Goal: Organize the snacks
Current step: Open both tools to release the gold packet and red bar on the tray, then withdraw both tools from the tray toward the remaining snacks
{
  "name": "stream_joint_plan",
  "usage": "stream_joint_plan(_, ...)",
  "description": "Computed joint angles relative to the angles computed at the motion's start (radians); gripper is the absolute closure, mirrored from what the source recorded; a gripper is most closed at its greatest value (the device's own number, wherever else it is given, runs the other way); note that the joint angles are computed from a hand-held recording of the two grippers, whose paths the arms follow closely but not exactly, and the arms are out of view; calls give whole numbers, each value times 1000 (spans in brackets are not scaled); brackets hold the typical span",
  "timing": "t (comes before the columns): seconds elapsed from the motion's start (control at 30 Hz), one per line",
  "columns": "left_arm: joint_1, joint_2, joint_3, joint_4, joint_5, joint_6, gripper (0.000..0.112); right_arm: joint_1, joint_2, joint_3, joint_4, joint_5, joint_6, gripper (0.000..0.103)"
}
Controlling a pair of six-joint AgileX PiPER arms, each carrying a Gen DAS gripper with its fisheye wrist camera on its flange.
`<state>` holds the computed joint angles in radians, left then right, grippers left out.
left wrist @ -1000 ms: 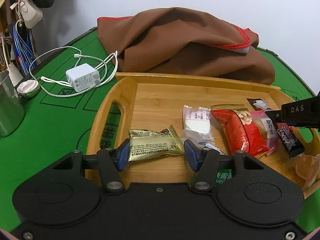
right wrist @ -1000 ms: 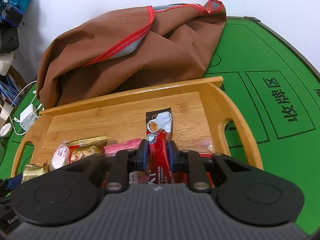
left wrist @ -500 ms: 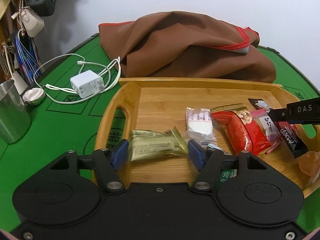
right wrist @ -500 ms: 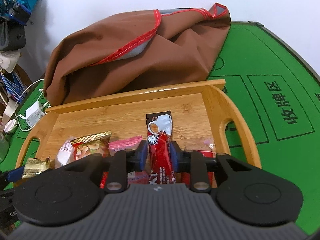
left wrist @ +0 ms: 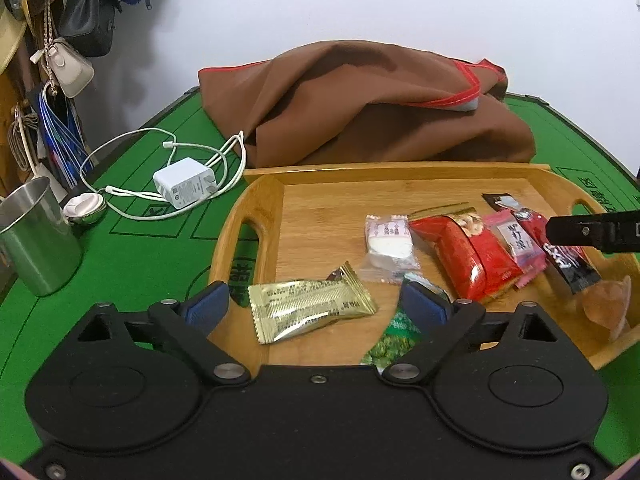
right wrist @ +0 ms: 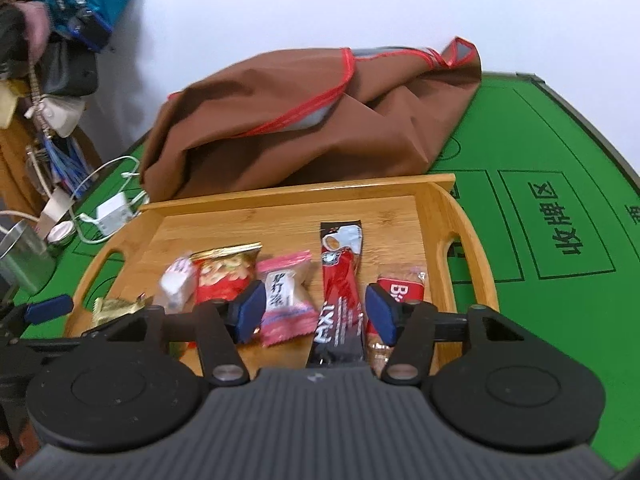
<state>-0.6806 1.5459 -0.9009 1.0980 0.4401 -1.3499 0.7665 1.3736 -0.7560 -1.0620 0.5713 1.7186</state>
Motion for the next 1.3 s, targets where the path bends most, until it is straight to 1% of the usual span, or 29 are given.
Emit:
stream_joint_plan(0.13, -28, -50, 52, 33, 21, -33, 16, 73, -46, 38, -21, 33, 16, 26)
stream_joint_plan(0.3, -66, -126, 124, 68, 41, -81, 13, 154, -88, 77, -35, 59, 33, 20)
stream_joint_plan(0.43, -98, -196, 187, 65, 50, -97, 12, 228, -115, 105, -50, 94, 58, 18)
stream_joint_plan(0.5, -124, -233, 224, 84, 65, -130, 11, 268, -127, 119, -61, 113, 77, 16)
stream_joint_plan(0.63, -184, -307, 297, 127, 110, -201, 11, 333, -143, 138, -60, 139, 100, 15)
stream_joint_plan(0.8, -259, -396, 374, 132, 170, -244, 10, 403, -167, 169, -68, 161, 143, 14)
stream_joint_plan(0.9, -310, -444, 412, 128, 219, -269, 10, 437, -169, 182, -66, 167, 164, 14)
stream_joint_plan(0.97, -343, -472, 433, 121, 252, -282, 10, 459, -164, 190, -66, 169, 180, 14)
stream_joint_plan(1.2, -446, -550, 505, 81, 332, -318, 10, 521, -107, 201, -71, 182, 231, 14)
stream_joint_plan(1.3, -508, -569, 531, 74, 386, -351, 10, 528, -87, 203, -68, 171, 238, 14)
